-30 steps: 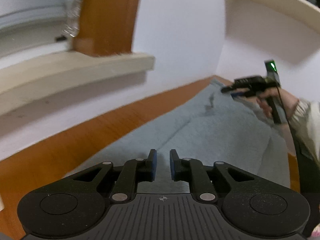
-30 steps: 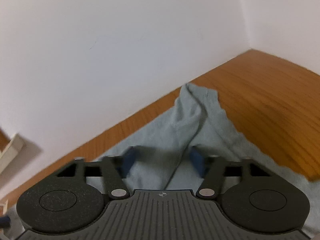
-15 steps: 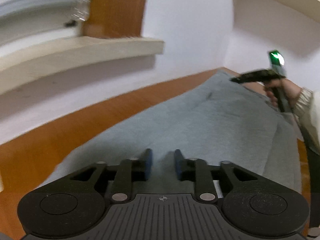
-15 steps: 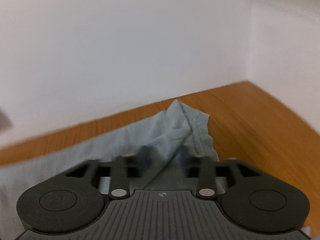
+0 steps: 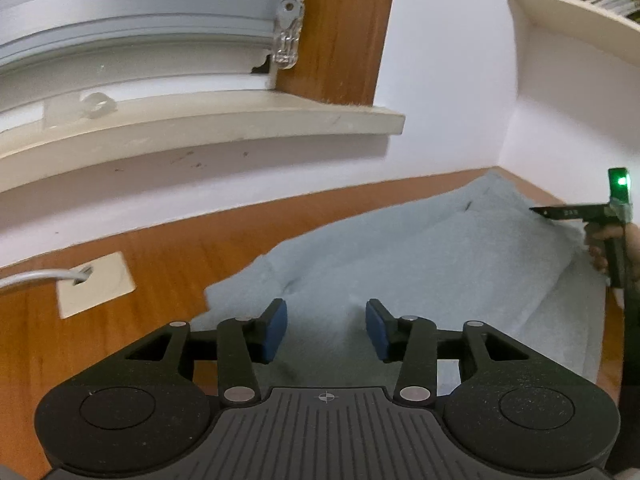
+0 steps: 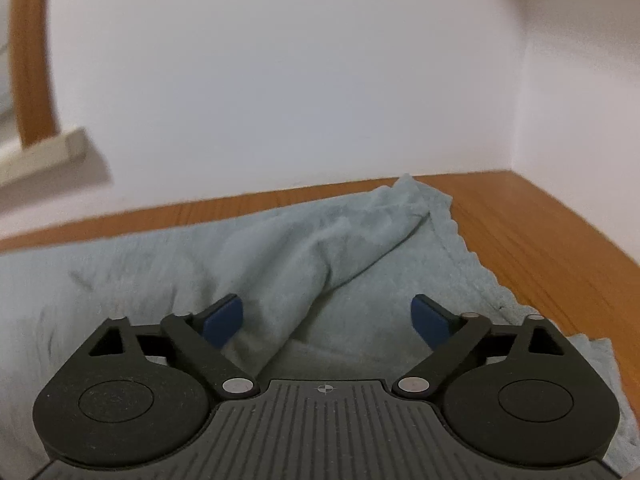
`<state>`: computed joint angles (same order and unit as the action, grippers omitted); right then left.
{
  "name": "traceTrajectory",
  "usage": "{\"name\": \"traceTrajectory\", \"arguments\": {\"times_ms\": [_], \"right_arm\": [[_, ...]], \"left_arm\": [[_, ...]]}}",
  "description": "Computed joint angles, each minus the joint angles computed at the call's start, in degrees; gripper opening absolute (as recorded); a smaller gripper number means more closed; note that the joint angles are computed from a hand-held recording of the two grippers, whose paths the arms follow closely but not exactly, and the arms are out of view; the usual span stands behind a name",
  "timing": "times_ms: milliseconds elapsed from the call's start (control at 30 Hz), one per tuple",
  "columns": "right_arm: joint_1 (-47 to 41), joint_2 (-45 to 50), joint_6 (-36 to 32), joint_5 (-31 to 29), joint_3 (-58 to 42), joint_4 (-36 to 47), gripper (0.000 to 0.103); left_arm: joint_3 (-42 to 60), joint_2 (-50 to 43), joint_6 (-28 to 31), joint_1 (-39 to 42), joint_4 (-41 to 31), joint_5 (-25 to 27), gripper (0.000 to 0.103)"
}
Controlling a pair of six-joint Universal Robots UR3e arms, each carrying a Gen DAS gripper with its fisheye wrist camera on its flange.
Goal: Fold clothes
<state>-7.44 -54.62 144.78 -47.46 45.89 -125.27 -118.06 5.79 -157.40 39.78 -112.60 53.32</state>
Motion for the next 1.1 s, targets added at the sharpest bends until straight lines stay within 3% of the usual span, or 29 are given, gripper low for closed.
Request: {"name": "traceTrajectory", "arguments": {"times_ms": [67,200,367,400,467,533,700,767,833,867,900,933,1100], "right_arm": [[0.58,-1.22,-0.62,-1.44,2.03,-1.68,0.099],[2.19,1.05,-1.15,-4.98,-2.93,2.13,0.1],[1.17,4.35,0.16,-2.98,-10.17,9.7,0.101],[0.94,6.41,0.87,-2.46,-14.04,12.51,0.101],[0.27,7.37,2.47,-1.52,-16.37,15.03,0.101],[-0.26,7.03,4.76,-0.99,-15.59,14.28,0.101],[-0.99,8.02,6.81,0.34,-16.9,14.63,0.101],[-0.99,7.89,6.91,0.3,-16.71,14.52,0.101],[-0.66,7.83,6.67,-0.44,-16.66,14.26,0.101],[-0.53,7.72,6.57,-0.74,-16.49,14.07,0.101],[-0.43,7.57,6.48,-1.0,-16.22,13.86,0.101],[-0.33,7.44,6.39,-1.25,-16.02,13.69,0.101],[-0.24,6.96,6.28,-1.57,-15.37,13.4,0.101]], "left_arm": [[1.62,0.65,1.11,0.98,-2.81,1.31,0.052],[2.96,1.35,-0.29,0.97,-4.91,2.97,0.054],[4.59,2.47,1.04,2.65,-8.5,2.15,0.055],[4.89,2.76,1.37,3.08,-8.98,1.88,0.052],[4.54,3.76,0.88,3.08,-8.19,1.16,0.017],[4.62,3.61,-0.37,2.07,-6.86,0.54,0.011],[9.12,-0.26,-7.34,-1.93,2.3,1.41,0.01],[11.82,-3.35,-3.27,-0.57,-2.6,2.07,0.011],[16.45,-5.93,8.35,5.29,-16.66,1.93,0.014],[17.87,-6.19,11.9,7.63,-20.82,2.34,0.023],[18.44,-5.86,12.38,8.66,-21.22,2.67,0.03],[18.98,-5.6,12.12,9.35,-20.62,2.86,0.045],[21.52,-5.37,11.18,11.82,-17.86,1.89,0.054]]}}
